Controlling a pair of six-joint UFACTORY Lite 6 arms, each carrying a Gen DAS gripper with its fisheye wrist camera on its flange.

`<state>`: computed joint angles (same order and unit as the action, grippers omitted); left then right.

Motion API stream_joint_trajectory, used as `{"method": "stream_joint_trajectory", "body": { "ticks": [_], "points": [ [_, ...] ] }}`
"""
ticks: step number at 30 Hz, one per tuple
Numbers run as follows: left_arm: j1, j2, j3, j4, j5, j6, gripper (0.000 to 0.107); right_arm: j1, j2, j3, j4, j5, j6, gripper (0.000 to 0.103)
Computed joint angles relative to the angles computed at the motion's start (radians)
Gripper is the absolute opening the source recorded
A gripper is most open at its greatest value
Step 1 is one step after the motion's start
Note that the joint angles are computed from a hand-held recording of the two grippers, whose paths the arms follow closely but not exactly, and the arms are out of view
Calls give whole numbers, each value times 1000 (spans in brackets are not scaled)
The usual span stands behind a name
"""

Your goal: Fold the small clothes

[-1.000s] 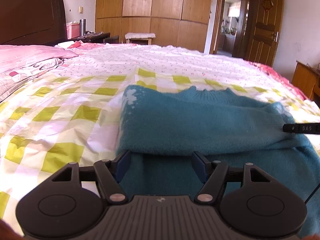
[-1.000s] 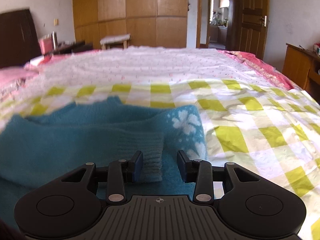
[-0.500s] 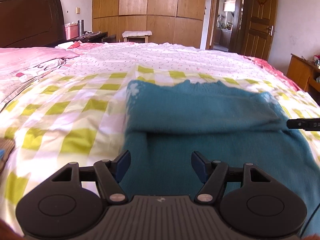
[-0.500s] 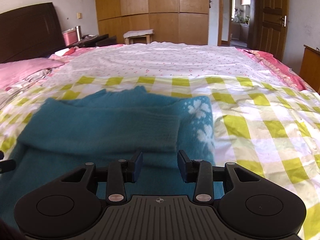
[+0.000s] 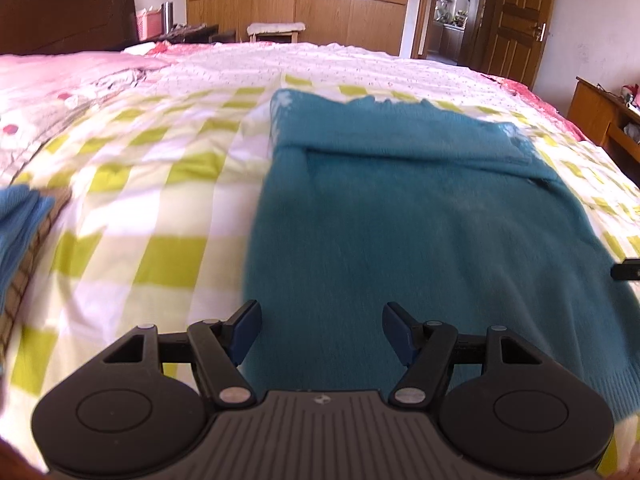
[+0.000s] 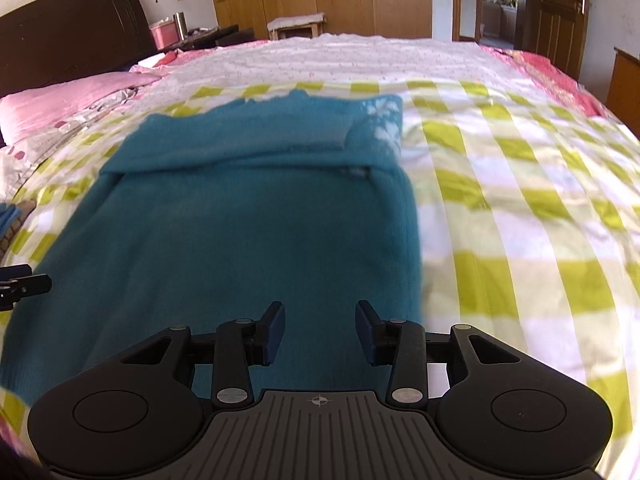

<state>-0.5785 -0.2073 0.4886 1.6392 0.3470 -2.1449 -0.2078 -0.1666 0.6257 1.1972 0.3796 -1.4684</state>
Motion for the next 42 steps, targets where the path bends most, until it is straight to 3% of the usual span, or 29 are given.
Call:
{"method": "stream_joint_trajectory", "body": {
  "ticks": [10, 17, 21, 29, 32, 35, 38, 39, 40, 42],
  "points": [
    [-129, -138, -97, -277, 66, 173, 72, -151, -161, -120, -275, 162, 189, 41],
    [-181, -179, -159, -407, 85, 221, 73, -180, -334, -236, -446, 177, 277, 41],
    [-236, -227, -201, -438, 118, 198, 73, -229, -391, -260, -497, 250, 283, 41],
    [-251, -244, -206, -447, 129, 187, 73, -237, -510, -315, -568, 295, 353, 42],
    [-256, -247, -215, -430, 130, 164, 73, -186, -598, -354, -631, 265, 410, 42],
    [-262, -243, -222, -399, 133, 125, 73, -79, -572, -363, -733, 187, 536, 42],
    [-268, -245, -225, -388, 134, 113, 73, -39, -466, -323, -793, 133, 610, 34],
    [-271, -250, -228, -390, 135, 116, 73, -47, -443, -302, -820, 128, 629, 24],
    [-272, -256, -231, -391, 135, 118, 73, -57, -429, -291, -855, 114, 644, 19],
    [-269, -270, -239, -392, 129, 116, 73, -103, -389, -261, -879, 113, 627, 19]
  ]
}}
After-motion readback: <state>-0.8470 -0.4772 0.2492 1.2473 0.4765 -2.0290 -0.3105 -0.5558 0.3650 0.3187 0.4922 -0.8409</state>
